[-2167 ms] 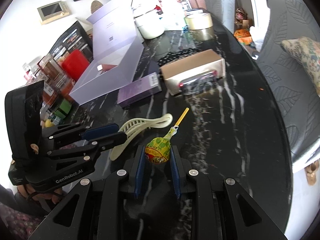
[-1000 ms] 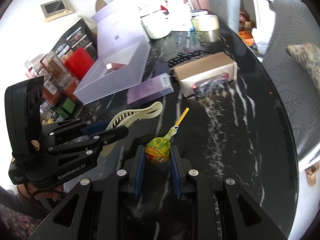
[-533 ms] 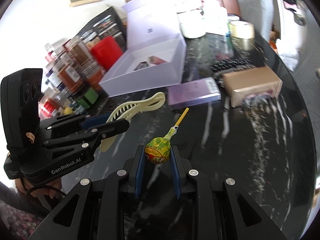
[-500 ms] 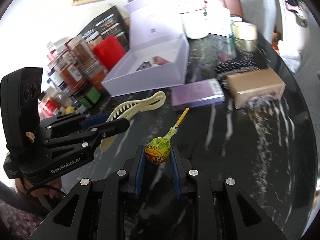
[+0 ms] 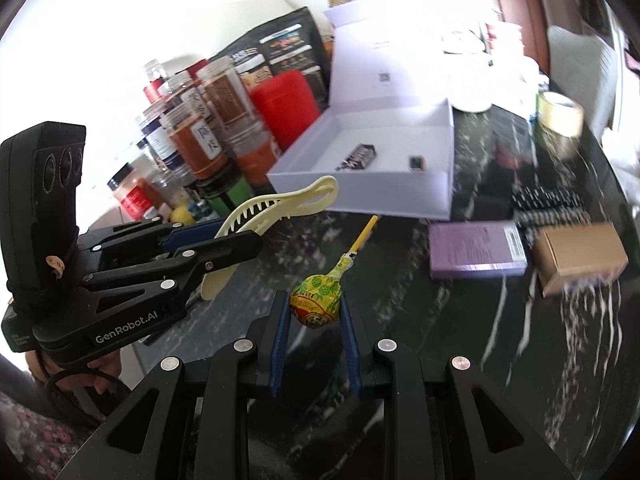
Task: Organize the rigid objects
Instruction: 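Carry the hair clip and lollipop toward the open white box with both grippers, then lower the hair clip and lollipop into the white box with both grippers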
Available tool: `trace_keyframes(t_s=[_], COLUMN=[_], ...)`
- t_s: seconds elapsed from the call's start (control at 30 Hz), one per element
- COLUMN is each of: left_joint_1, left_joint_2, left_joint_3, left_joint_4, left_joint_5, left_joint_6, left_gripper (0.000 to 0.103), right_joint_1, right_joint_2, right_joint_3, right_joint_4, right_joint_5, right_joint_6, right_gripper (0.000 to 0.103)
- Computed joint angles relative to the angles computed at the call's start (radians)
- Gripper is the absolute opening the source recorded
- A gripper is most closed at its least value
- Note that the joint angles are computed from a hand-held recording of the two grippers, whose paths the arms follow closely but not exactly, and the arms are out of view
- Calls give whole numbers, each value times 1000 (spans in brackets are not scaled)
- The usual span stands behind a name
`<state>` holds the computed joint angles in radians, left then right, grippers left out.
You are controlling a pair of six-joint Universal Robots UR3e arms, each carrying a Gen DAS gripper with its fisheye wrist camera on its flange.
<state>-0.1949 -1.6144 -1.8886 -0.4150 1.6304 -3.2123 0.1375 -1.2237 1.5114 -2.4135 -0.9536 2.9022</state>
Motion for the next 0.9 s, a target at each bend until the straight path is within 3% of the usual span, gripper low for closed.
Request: trace_keyframes(t_s=[0.53, 0.9], left_joint_1=[96, 161], left_joint_2=[-46, -174], left_joint_3=[115, 293], left_joint_4=[12, -12], left_joint_5=[-81, -120], left_joint_6=[35, 59], left_gripper=[20, 20], right_joint_1=[73, 92], right_joint_2=[169, 382], right_joint_3=[-384, -774], right_joint_4=[125, 267], right_joint_5=[-65, -111], right_joint_6=[-17, -5], right_gripper=[25, 25])
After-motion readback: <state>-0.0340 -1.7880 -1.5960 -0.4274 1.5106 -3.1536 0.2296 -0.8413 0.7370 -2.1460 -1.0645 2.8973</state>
